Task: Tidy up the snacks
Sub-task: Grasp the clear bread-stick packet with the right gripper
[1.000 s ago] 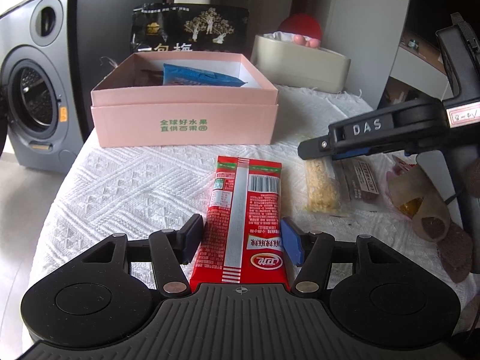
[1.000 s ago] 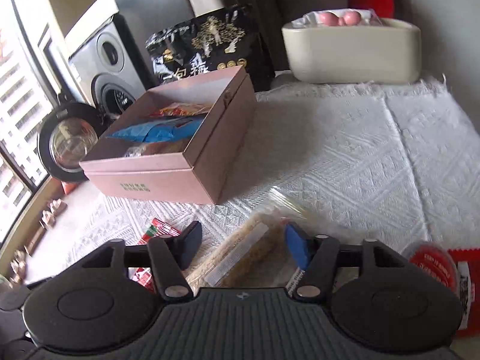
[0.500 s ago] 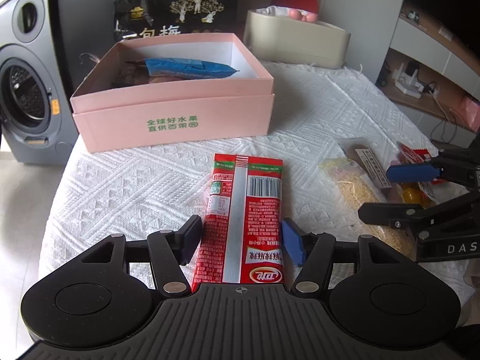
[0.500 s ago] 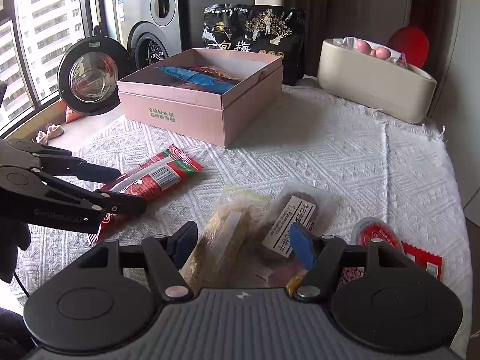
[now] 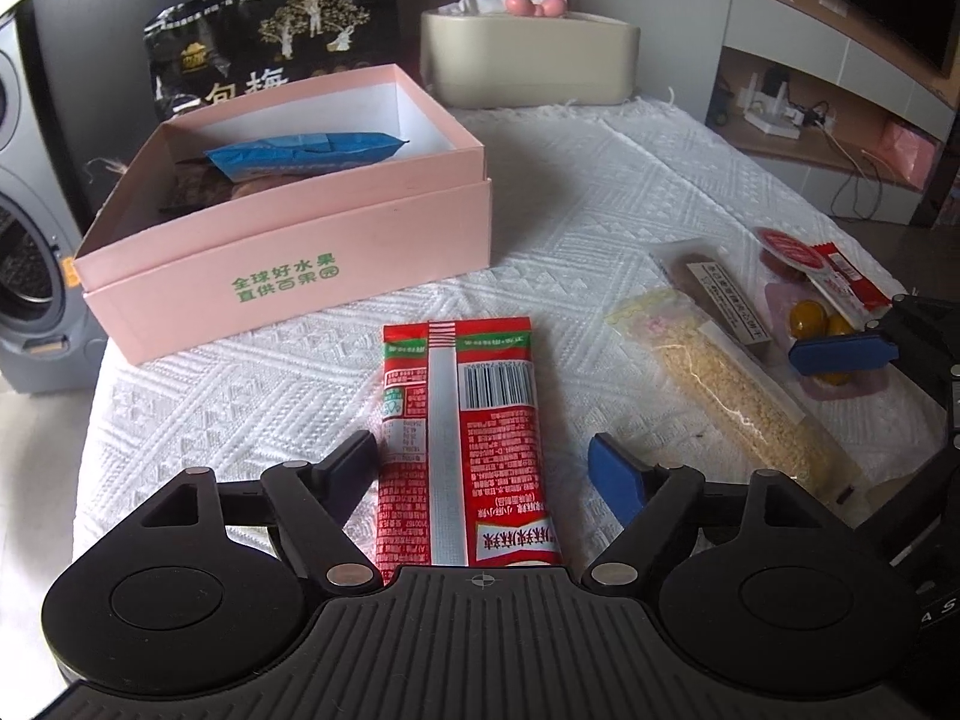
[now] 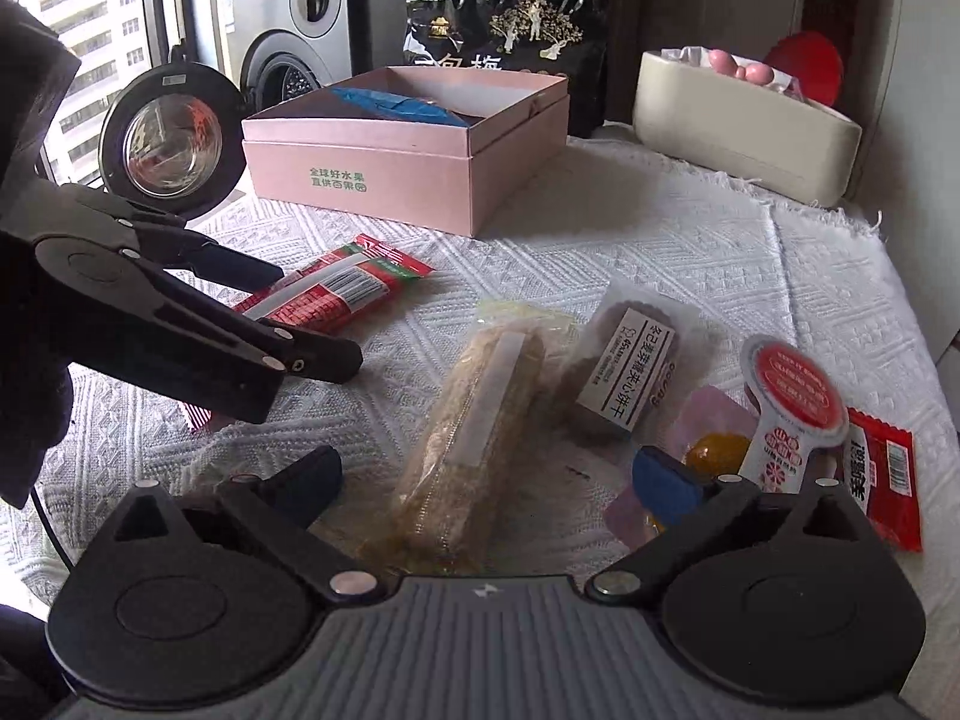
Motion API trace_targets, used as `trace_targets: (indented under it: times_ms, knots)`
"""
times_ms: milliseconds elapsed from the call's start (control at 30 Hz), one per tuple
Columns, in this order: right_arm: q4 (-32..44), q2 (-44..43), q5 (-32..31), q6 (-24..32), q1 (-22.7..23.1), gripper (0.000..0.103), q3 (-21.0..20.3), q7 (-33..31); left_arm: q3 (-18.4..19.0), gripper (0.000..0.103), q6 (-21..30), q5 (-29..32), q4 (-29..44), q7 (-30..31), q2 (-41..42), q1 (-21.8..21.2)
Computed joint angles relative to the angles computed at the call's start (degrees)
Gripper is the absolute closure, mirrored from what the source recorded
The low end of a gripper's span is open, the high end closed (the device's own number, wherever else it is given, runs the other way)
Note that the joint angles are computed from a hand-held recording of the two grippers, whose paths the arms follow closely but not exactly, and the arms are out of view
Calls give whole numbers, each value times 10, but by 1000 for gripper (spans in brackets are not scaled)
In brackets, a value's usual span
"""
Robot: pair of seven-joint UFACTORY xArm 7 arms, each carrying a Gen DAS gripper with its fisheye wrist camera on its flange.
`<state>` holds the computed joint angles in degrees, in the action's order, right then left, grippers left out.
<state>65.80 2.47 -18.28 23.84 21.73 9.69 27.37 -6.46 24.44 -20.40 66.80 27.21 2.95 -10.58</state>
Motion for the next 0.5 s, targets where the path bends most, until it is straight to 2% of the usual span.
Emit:
trace_targets:
  times_ms: [100, 167, 267, 300, 367, 433, 500]
  knots:
    - [-2, -2, 11, -1, -1, 0, 2, -31, 0, 24, -29, 6, -17, -27, -6, -3]
    - [-2, -7, 15, 1, -1, 1, 2, -30, 3, 48, -62, 38, -39, -70, -18, -7]
    - [-16, -20, 43, -30, -4, 10, 4, -44, 7, 51, -35, -31, -45, -48, -37, -3]
    - [-16, -22, 30, -39, -4, 11, 4, -33, 10, 51, -32, -39, -51, -52, -45, -3]
    - [-7, -17, -13, -40, -4, 16, 6, -4, 11, 51, -37, -4, -69, -90, -61, -1]
    - [13, -5, -12, -19, -1, 35, 8, -11, 12, 51, -35, 37, -84, -131, -76, 1]
    - [36, 11, 16, 10, 2, 46, 9, -32, 14, 51, -25, 65, -93, -160, -90, 3]
